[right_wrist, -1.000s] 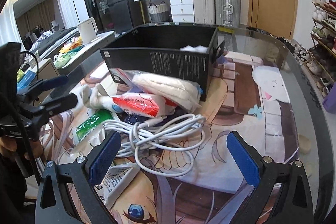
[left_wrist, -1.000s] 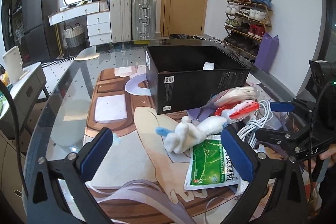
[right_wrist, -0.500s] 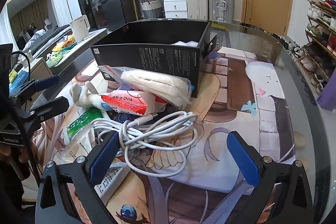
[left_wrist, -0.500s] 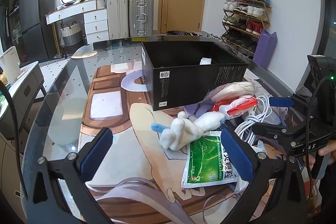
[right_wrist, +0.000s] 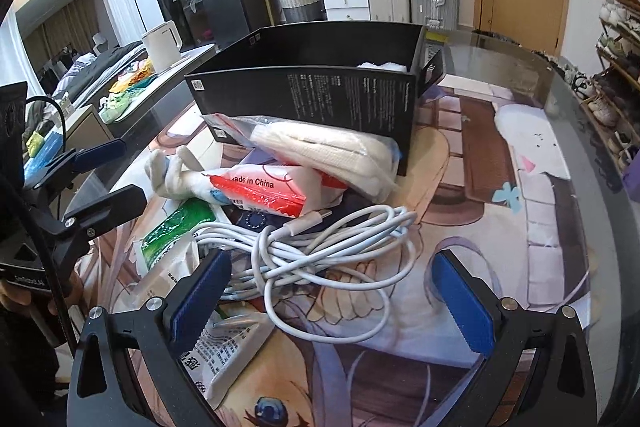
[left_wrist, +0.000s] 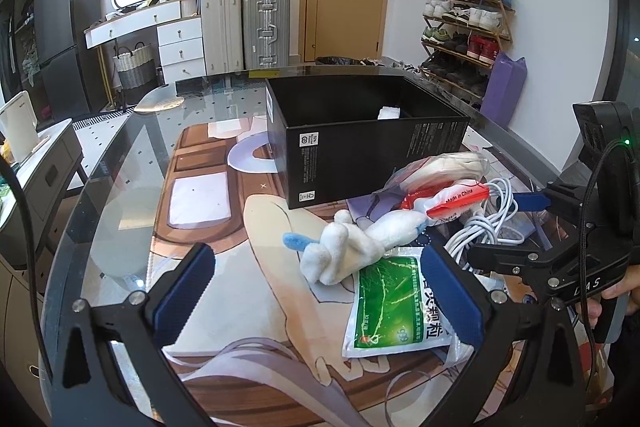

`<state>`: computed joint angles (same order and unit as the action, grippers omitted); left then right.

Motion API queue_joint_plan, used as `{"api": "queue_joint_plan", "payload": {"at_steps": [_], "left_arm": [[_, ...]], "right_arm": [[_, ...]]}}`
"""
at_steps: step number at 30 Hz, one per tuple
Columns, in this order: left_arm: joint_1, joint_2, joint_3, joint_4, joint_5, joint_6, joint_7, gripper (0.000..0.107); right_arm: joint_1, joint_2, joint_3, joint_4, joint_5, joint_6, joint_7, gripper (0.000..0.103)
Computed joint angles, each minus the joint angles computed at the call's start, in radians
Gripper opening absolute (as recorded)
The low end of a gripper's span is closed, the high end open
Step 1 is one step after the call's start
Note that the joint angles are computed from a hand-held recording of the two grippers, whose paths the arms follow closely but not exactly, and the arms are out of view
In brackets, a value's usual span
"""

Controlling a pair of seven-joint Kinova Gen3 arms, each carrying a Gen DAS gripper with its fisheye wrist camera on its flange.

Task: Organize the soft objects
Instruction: 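Move the right gripper back over the coiled white cable, then close the right gripper on the white cable and lift it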

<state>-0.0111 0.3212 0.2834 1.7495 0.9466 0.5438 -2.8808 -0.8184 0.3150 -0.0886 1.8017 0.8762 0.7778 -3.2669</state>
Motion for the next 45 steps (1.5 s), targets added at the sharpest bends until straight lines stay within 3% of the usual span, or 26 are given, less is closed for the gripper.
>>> {"api": "queue_joint_plan", "payload": {"at_steps": [11,13,21,35,45], "left_arm": [[0.0,0.001,0.0,0.0,0.001,0.001,-0.002,0.103],[0.001,0.002,-0.001,0.0,0.0,0.0,-0.002,0.103],[0.0,0.002,0.002,0.003,0.002,-0.002,-0.006,0.103],[0.001,0.002,0.002,0.008,0.005,-0.005,-0.013,0.103],[0.004,0.002,0.001,0.007,-0.001,-0.004,-0.008,0.103]], "right_arm": [[-0.002,-0.027,0.001,0.059,0.08,-0.094,-0.06,0.064],[-0.005,-0.035,-0.003,0.071,0.101,-0.108,-0.076,0.046],[-0.008,-0.067,-0.024,0.102,0.172,-0.088,-0.147,0.028],[-0.009,-0.091,-0.075,0.112,0.218,-0.022,-0.169,0.027],[-0.037,-0.145,-0.129,0.136,0.315,0.089,-0.244,0.023]]}}
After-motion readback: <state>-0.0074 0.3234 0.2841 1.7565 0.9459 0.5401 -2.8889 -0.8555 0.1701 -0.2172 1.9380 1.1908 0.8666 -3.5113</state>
